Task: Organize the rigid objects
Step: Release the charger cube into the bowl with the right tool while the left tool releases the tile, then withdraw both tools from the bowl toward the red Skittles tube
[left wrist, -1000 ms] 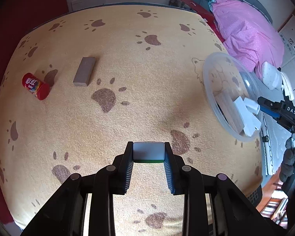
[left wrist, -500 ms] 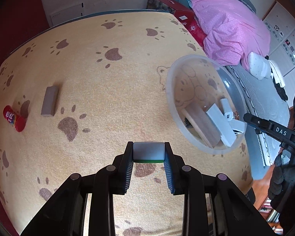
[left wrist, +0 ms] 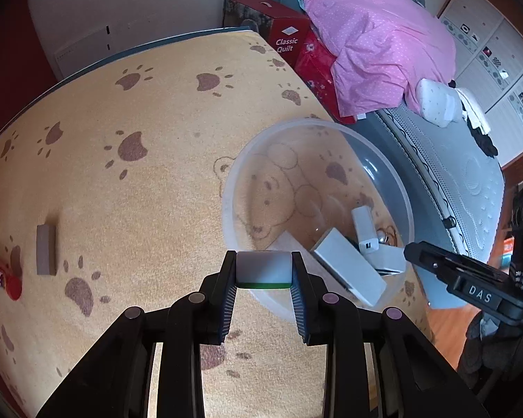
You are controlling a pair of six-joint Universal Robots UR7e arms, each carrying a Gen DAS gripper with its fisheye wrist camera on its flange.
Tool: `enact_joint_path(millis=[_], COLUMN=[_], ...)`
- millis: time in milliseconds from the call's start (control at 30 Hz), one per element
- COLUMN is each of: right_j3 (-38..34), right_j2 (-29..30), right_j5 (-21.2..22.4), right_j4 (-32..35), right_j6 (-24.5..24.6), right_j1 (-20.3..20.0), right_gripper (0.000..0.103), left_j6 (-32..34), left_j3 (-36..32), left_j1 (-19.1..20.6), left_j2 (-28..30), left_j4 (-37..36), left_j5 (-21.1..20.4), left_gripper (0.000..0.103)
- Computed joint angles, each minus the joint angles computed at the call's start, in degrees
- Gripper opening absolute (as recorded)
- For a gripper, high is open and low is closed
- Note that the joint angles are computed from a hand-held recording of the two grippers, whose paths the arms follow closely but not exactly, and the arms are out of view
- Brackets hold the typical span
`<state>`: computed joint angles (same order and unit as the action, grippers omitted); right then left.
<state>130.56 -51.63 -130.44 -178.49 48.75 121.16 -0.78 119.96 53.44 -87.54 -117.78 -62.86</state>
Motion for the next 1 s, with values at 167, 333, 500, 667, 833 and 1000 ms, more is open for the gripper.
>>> enact_joint_path(millis=[167,333,500,667,833,1000], right_j3=[0.79,1.05,0.81,0.08,-0.66,-1.93], right_j2=[-0.24,-0.15,0.68,1.45,2.04,2.76], right_j5=[0.36,0.71,1.72,1.21,-1.89,-7.26], right_j4=[-1.02,-1.59,-2.21,-2.05,-1.78,0.38], right_j6=[0.66,0.70,0.16,0.21,0.02,0.66], right_j1=[-0.18,-0.14,-0.05,0.33,1.99,4.11], right_gripper=[0.041,0.042,0.044,0.052,0.053,0.065], left_j6=[0.69,-0.47,-1.12,-3.23,-5.11,-5.99], left_j3=[-0.74,-1.76,-1.73,-1.20,-0.48,0.46], left_j1=[-0.49,-0.34,-0.03,1.37,2.56,2.90], left_j2=[2.91,5.29,4.99,3.27,0.96,-1.81], left_j4=[-1.75,-3.40,-3.59,-1.52,0.17,1.49], left_j5=[-1.03,-2.73,-2.79,-1.44,-0.58,-0.23], left_gripper=[0.030,0.035,0.045,0.045,0.045,0.046])
